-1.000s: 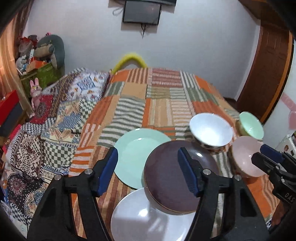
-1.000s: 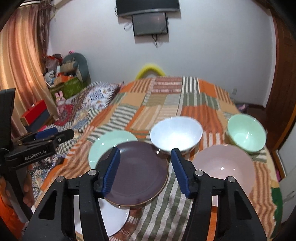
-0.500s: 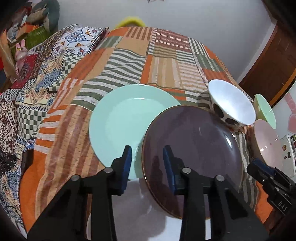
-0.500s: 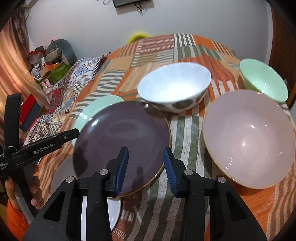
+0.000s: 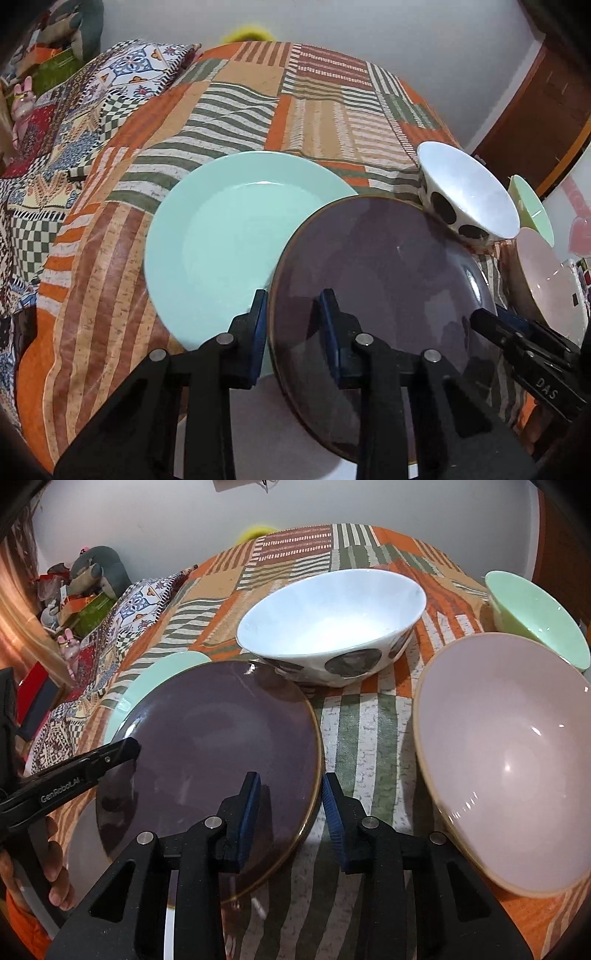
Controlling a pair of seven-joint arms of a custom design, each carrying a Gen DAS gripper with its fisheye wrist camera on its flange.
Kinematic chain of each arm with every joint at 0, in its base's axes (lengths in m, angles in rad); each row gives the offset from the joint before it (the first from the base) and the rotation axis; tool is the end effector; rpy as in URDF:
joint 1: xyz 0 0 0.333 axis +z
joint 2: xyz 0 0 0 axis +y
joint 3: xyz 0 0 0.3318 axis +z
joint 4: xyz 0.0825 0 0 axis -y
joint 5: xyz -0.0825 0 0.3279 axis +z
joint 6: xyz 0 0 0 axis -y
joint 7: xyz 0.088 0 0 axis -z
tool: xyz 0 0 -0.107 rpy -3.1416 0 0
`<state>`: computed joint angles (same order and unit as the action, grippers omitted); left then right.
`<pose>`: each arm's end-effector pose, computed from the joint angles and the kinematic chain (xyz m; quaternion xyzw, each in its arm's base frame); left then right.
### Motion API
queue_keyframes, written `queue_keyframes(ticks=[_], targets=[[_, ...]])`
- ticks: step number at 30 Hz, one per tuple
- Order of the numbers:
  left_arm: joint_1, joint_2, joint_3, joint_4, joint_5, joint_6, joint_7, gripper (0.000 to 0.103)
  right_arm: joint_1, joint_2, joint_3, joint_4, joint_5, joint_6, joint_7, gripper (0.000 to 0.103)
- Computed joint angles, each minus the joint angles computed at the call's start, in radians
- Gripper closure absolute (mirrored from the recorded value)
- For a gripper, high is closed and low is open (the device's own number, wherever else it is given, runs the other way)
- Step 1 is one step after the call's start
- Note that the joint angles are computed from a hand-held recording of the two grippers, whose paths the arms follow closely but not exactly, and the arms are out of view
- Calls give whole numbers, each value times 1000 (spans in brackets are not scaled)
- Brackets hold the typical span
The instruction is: Organize plates and bowls
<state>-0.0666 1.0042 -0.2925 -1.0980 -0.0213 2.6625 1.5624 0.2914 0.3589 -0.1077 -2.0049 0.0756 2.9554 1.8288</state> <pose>0.7599 -0.1785 0.3184 -0.6278 0.7143 -0.2994 0.0772 0.6045 0.1140 0.4004 -0.6322 0.7173 -0.1562 0.2476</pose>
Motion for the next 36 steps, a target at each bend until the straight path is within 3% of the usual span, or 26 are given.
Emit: queue_keyframes(ticks=[5, 8, 10, 16, 20, 36], targets=[[11, 16, -18, 22, -11, -5, 16, 75, -13, 14, 14, 19, 23, -7, -6, 72], [13, 2, -15, -3, -16, 2, 18, 75, -49, 9, 57, 11, 74, 5, -40, 72], [19, -16, -18, -35, -18, 10, 22, 75, -75, 5, 89, 10, 120, 2, -69, 72], [45, -69, -35, -133, -33, 26, 37, 75, -54, -15, 73, -4, 130, -23, -77, 73], [66, -106, -52, -201, -50, 42, 47, 75, -95, -33, 118, -19, 196, -33, -127, 76], [115, -281, -109, -477, -67, 179, 59, 75, -69, -125, 99, -117, 212, -26, -93, 77]])
